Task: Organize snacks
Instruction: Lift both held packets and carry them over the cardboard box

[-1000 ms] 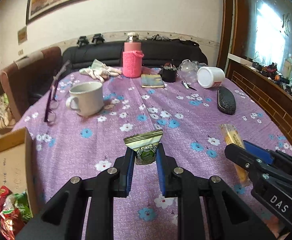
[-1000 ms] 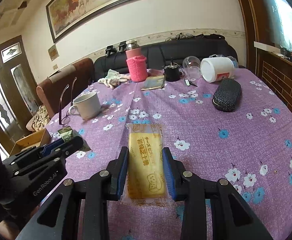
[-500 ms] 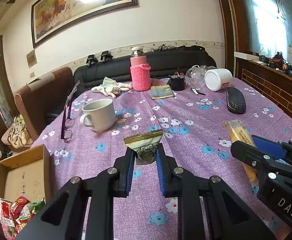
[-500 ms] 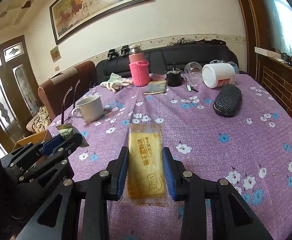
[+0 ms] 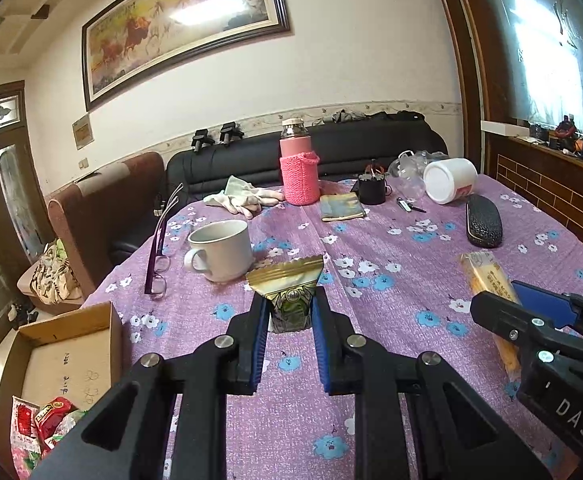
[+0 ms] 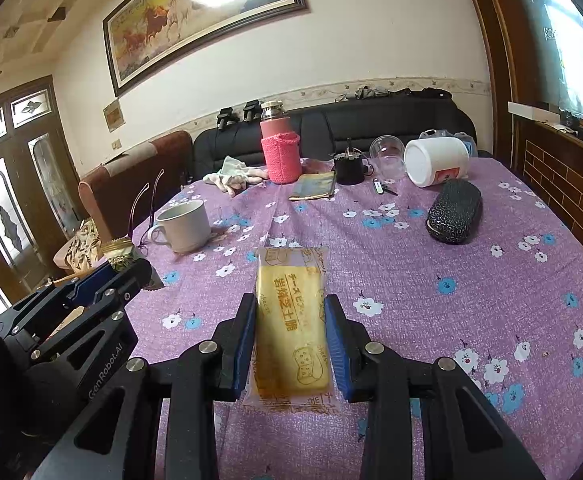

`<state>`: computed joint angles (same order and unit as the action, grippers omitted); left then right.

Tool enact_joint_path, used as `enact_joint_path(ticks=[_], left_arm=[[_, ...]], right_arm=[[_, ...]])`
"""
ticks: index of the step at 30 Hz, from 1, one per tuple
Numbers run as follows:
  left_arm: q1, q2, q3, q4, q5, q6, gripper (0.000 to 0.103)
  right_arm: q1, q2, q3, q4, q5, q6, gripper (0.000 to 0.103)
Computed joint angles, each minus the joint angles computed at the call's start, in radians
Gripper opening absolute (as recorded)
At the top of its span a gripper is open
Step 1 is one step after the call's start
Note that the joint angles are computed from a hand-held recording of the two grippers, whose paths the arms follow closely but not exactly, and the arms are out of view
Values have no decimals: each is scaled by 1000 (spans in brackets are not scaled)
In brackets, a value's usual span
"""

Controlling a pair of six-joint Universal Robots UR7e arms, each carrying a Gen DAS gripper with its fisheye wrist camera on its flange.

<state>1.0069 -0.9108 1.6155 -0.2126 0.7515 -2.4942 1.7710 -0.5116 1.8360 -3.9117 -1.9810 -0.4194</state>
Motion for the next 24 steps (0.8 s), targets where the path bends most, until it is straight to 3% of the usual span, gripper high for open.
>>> enact_joint_path(ticks=[10, 18, 24], left_arm=[[-19, -26, -2, 60, -26, -82, 20], [-39, -159, 114, 75, -43, -117, 20], [-24, -288, 187, 94, -69, -148, 20]], right_arm=[[10, 4, 7, -4, 25, -13, 36], [35, 5, 17, 18, 67, -9, 36], [81, 19, 13, 108, 93, 18, 37]])
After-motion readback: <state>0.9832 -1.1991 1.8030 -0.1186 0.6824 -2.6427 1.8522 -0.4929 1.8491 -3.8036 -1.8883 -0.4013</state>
